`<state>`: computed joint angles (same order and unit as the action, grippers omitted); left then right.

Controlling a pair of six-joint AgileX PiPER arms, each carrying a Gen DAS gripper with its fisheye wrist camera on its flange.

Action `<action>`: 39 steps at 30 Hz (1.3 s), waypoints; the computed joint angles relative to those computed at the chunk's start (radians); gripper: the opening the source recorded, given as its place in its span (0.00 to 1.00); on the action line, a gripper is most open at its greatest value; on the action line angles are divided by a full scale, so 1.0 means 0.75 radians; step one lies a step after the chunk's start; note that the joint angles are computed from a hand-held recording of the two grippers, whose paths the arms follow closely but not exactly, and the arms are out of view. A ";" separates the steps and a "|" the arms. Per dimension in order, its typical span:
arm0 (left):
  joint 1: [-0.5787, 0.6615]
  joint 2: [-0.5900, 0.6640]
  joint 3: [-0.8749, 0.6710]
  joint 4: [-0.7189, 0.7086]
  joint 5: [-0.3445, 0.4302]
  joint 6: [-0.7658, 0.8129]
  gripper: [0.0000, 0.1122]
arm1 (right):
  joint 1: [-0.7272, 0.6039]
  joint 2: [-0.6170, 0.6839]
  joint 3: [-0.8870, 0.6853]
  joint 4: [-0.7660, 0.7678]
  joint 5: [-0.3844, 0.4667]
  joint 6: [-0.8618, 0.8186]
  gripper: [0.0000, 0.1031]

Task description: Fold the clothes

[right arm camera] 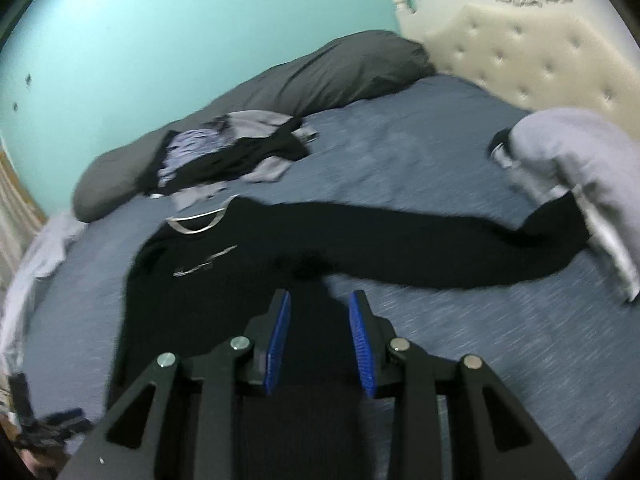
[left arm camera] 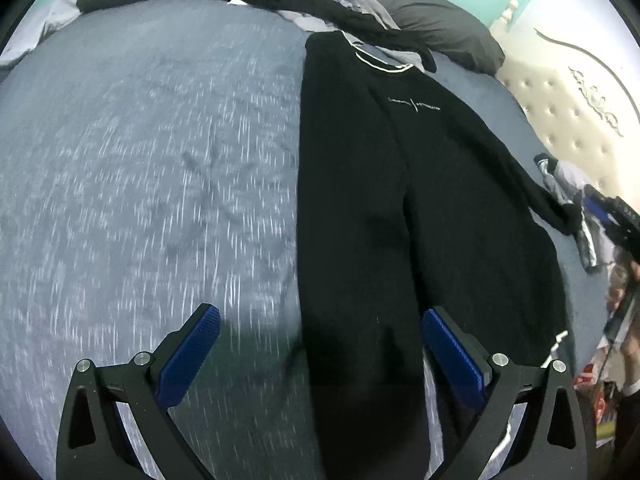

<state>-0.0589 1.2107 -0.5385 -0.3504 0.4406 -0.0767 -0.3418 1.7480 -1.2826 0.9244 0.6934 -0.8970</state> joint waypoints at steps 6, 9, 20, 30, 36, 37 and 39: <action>-0.057 -0.028 0.028 -0.040 0.000 0.010 0.92 | 0.102 -0.087 0.233 0.202 -0.044 -0.144 0.30; -0.085 0.012 0.019 -0.031 -0.026 -0.007 0.91 | 0.107 -0.087 0.304 0.278 -0.053 -0.221 0.30; -0.083 0.160 0.035 -0.272 -0.113 0.246 0.45 | 0.019 0.008 0.415 0.442 -0.070 -0.376 0.30; -0.072 0.165 0.022 -0.192 -0.116 0.204 0.07 | 0.020 -0.005 0.465 0.522 -0.076 -0.483 0.31; -0.023 0.054 -0.001 -0.020 -0.032 0.079 0.05 | 0.027 -0.007 0.478 0.537 -0.087 -0.496 0.31; 0.003 0.037 -0.008 0.000 -0.011 0.080 0.05 | 0.023 -0.008 0.479 0.543 -0.083 -0.504 0.31; 0.071 -0.001 -0.033 0.060 0.047 0.074 0.05 | 0.020 -0.009 0.481 0.553 -0.078 -0.516 0.31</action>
